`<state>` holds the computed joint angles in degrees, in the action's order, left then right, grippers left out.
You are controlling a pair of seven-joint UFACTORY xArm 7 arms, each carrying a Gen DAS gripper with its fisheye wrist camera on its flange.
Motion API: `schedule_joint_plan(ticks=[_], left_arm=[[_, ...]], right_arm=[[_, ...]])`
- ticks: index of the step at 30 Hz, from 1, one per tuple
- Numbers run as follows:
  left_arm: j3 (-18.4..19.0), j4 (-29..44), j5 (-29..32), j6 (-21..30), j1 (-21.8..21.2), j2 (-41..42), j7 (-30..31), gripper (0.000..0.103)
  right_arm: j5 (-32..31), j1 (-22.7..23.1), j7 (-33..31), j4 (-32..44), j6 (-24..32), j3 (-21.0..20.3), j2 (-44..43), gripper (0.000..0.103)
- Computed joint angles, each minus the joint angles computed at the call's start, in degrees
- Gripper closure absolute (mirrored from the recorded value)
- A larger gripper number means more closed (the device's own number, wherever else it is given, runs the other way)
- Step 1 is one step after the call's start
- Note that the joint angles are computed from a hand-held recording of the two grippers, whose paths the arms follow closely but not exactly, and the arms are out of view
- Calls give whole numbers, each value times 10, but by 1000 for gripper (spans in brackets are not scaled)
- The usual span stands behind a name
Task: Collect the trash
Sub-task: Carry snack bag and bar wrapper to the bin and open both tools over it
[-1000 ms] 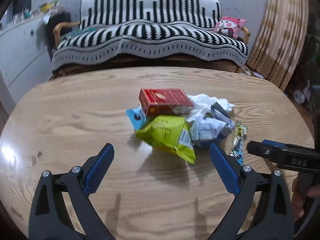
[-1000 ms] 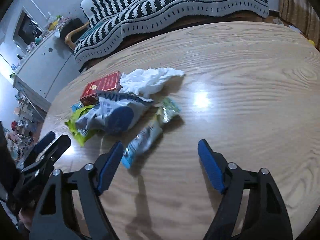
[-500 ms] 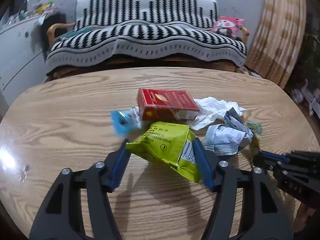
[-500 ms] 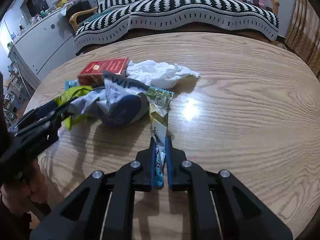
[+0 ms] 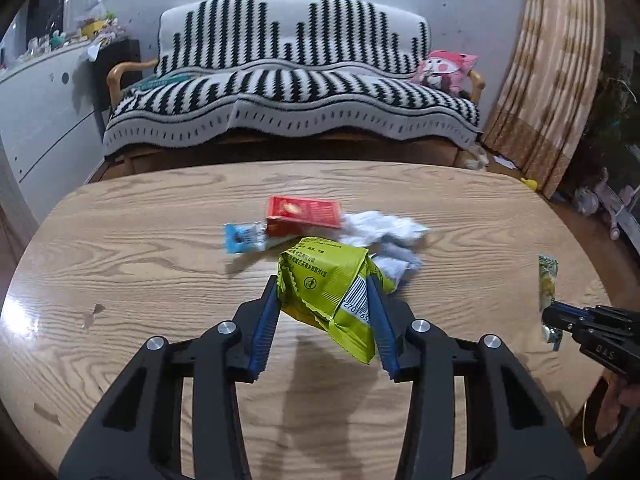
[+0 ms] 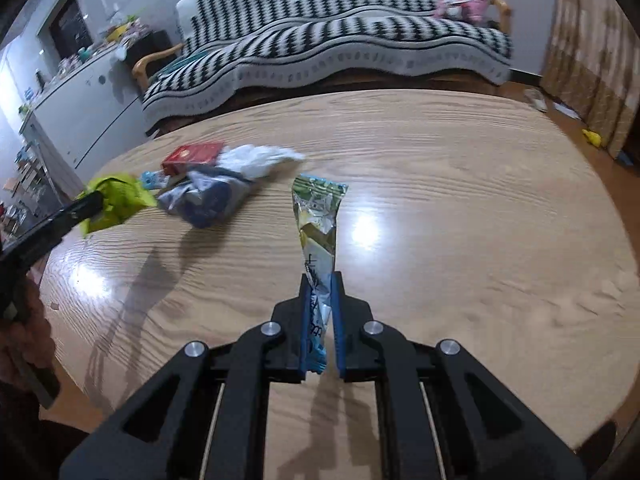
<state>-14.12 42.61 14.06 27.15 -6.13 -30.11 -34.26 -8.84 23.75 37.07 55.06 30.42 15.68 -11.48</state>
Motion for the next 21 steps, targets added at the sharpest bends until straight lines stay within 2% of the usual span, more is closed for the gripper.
schedule_joint_plan(ticks=[3,6,9,11,14,17,19,21], left_arm=[[-22,18,-8,-6,-21,10,-13,61],[-70,55,14,-13,-28,42,-50,61],[-109,111,37,-31,-53,107,-88,61],[-137,150,70,-36,-68,154,-117,61],[-192,232,156,-27,-94,248,-170,61],[-219,324,247,-6,-154,357,-216,61],[-220,401,300,18,-216,439,-223,61],[-212,459,318,29,-268,499,-218,61]], right_arm=[[14,-12,-9,-70,22,-21,-91,93],[28,-34,-23,-140,52,-38,-189,93],[37,-67,-47,-224,106,-70,-322,93],[41,-93,-66,-265,142,-88,-394,93],[37,-152,-102,-320,209,-128,-515,93],[18,-231,-150,-362,279,-181,-624,93],[5,-284,-185,-382,318,-218,-678,93],[-12,-338,-222,-398,351,-257,-720,93]])
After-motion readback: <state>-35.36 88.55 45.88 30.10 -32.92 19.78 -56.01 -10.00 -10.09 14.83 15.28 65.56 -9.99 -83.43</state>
